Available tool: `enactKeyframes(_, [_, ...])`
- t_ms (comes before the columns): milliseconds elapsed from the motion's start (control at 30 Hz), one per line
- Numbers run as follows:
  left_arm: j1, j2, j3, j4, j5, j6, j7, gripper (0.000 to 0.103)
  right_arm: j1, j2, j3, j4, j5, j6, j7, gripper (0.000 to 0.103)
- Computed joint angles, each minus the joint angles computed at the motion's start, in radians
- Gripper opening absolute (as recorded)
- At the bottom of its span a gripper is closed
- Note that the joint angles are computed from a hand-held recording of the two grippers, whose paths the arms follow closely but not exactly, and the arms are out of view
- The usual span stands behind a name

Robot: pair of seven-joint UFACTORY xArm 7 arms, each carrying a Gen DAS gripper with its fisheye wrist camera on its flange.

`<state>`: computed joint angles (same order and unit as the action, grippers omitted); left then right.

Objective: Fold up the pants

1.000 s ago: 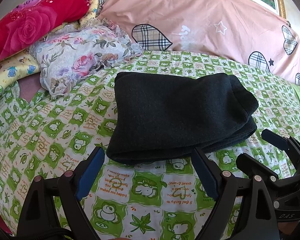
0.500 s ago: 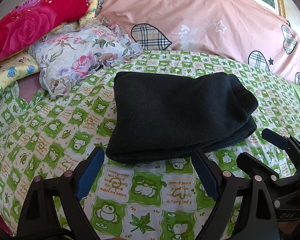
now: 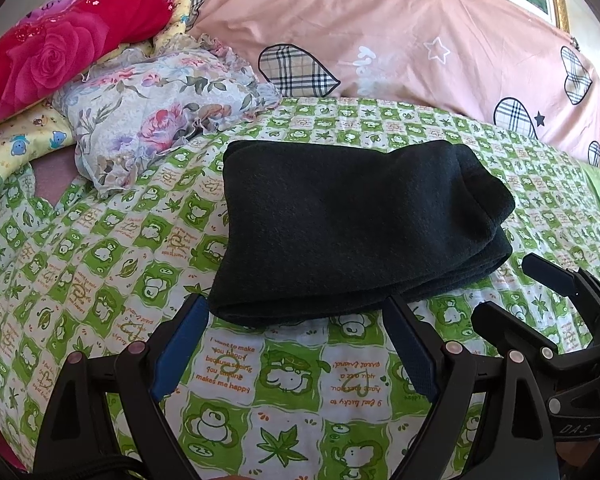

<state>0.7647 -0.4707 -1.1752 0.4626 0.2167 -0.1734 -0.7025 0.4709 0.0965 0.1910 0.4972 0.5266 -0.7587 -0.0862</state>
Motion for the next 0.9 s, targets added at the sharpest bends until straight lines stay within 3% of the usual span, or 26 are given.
enactKeyframes(900, [0.013,0.032,0.003,0.013,0.006,0.012,0.028,0.089,-0.006,-0.008,-0.002,0.001,-0.014,0.026,0.012,0.098])
